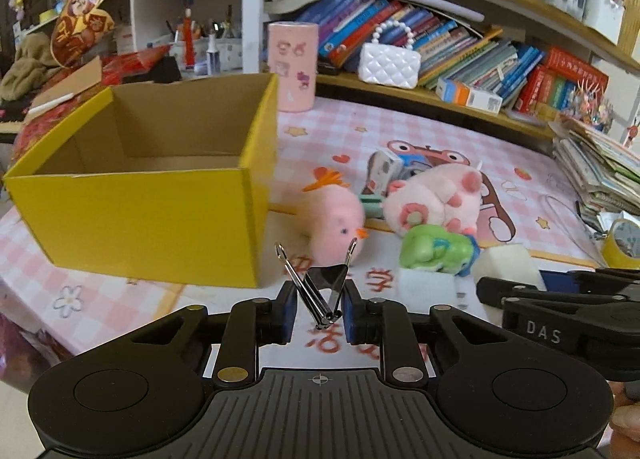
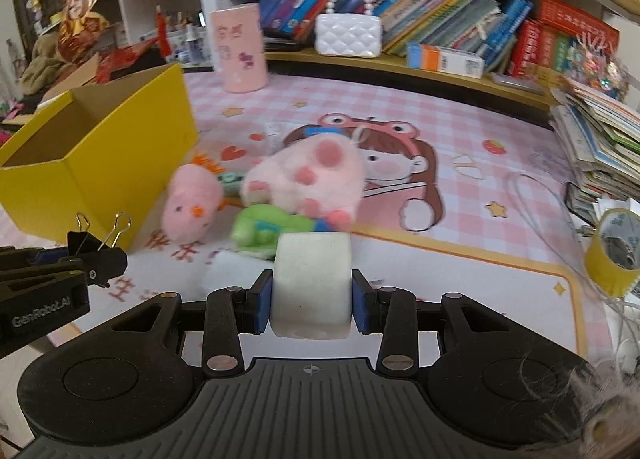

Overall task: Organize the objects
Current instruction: 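Carry the binder clip and white sponge over the yellow box with both grippers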

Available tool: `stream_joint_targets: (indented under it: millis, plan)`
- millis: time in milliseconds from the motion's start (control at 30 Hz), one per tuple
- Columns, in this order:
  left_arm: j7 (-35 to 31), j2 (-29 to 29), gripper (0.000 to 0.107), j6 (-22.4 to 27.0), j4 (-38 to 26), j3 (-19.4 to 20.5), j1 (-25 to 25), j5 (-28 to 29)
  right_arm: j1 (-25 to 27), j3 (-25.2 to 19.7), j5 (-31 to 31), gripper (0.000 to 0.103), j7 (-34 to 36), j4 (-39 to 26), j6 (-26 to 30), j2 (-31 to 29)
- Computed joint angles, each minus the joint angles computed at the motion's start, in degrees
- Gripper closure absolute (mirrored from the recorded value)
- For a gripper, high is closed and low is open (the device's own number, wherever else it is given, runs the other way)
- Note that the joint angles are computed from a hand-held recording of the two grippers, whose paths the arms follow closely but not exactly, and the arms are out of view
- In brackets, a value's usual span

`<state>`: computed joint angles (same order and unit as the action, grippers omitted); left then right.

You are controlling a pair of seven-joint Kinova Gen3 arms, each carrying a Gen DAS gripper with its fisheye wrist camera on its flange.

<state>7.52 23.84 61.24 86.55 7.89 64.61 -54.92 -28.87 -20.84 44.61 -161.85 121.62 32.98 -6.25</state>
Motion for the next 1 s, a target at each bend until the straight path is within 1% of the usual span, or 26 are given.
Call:
stream_joint_targets:
  millis: [100,233,467,567,733,867,1000]
  plan:
    - [1.59,-3.12,0.086,-1.44,4.74,0.24,-0.33,-0.80,-1.86,-2.52,2.75,0.067,-4.49,-1.68,3.26,1.43]
    - [4.63,-7.89,0.086,-2.40,11.53,2.17,-1.78,-2.72,-7.45,-4.91,7.30,0.067,-11.76,-4.80,10.10,4.45]
    - [8.47,-15.61,0.086,-3.73,21.68,6.61,-5.81,-4.11,-18.14,-5.56,9.96,0.067,-16.02,-10.73,19.09,10.04]
    - [9.01,-18.78,0.086,-4.89,25.47,8.50,-7.97,-4.08,-22.49,-5.03,10.79,0.067,-17.73,-13.09,22.02,12.41]
    - [7.40,-23.66,0.086,-6.63,30.52,11.46,-11.78,-3.93,-29.32,-3.16,12.03,0.067,-22.71,-16.67,25.98,16.06]
    - [4.40,-27.02,0.086,-7.26,33.42,13.78,-14.58,-2.77,-34.01,-0.87,12.66,0.067,-27.44,-18.96,27.72,18.30]
    - [2.66,-30.22,0.086,-7.49,35.72,15.95,-17.22,-1.55,-37.63,1.41,12.79,0.067,-30.95,-21.10,29.04,19.89]
